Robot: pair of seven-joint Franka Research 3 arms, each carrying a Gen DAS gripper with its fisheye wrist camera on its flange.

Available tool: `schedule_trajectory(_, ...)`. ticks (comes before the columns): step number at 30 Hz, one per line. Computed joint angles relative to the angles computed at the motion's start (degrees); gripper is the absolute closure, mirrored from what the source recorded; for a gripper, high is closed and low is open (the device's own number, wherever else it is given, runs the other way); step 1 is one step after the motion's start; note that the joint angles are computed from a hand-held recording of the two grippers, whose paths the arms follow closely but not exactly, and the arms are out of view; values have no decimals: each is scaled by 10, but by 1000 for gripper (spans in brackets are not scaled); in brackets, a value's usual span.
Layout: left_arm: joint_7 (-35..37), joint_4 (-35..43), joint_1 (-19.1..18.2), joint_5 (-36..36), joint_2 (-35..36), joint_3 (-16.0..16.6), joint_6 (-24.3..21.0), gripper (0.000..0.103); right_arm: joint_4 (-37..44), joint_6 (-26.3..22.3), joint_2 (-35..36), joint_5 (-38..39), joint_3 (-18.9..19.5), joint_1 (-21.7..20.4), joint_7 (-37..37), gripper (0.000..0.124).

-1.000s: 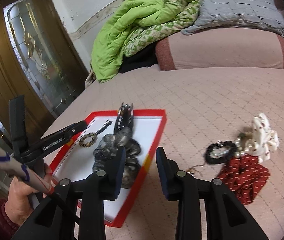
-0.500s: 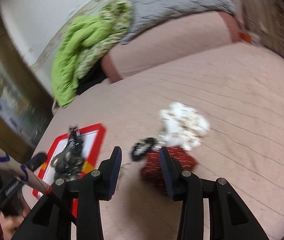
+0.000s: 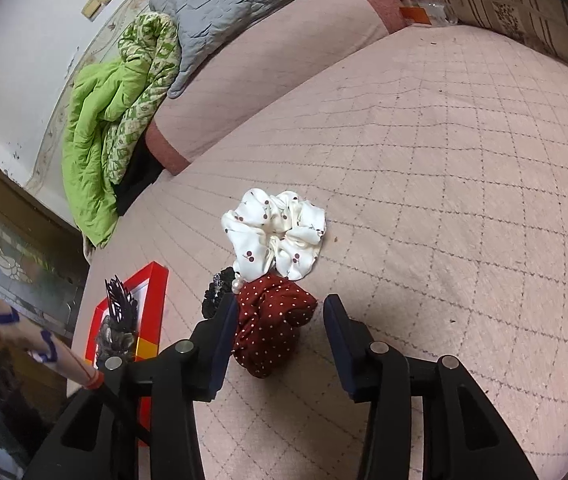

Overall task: Organize jewelry
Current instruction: 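Move the left gripper to the pearl pendant necklace while the right returns to the pile, then grasp the pearl pendant with the left gripper while the right grasps the red polka-dot scrunchie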

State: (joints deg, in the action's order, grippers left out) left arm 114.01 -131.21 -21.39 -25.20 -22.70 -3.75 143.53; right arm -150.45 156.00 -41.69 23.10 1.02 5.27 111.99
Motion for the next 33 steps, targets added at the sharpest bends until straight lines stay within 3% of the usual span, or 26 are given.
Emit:
schedule_trajectory(5, -30, 21, 13, 16, 37, -13, -3, 66, -3, 5, -6, 3, -2, 5, -4, 75)
schedule_trajectory(10, -92, 45, 36, 75, 74, -39, 5, 66, -4, 6, -8, 7, -6, 8, -11, 75)
schedule_trajectory(13, -113, 59, 44, 109, 96, -51, -9, 71, -4, 6, -7, 8, -6, 8, -13, 75)
schedule_trajectory(15, -109, 51, 43, 117, 96, -54, 11, 77, -1, 4, -4, 7, -6, 8, -15, 74)
schedule_trajectory(16, -100, 44, 39, 110, 92, -52, 20, 88, 0, 2, -2, 5, -4, 6, -15, 74)
schedule_trajectory(20, -27, 28, 11, 15, 73, -21, 27, 88, 8, -12, 11, -2, 1, 0, -9, 72)
schedule_trajectory(29, 66, 11, -8, -94, 4, 26, 17, 88, 47, -41, 72, 4, 2, 23, -17, 72)
schedule_trajectory(33, 84, 11, -5, -115, 5, 31, 30, 88, 64, -51, 101, -9, 13, 22, -8, 73)
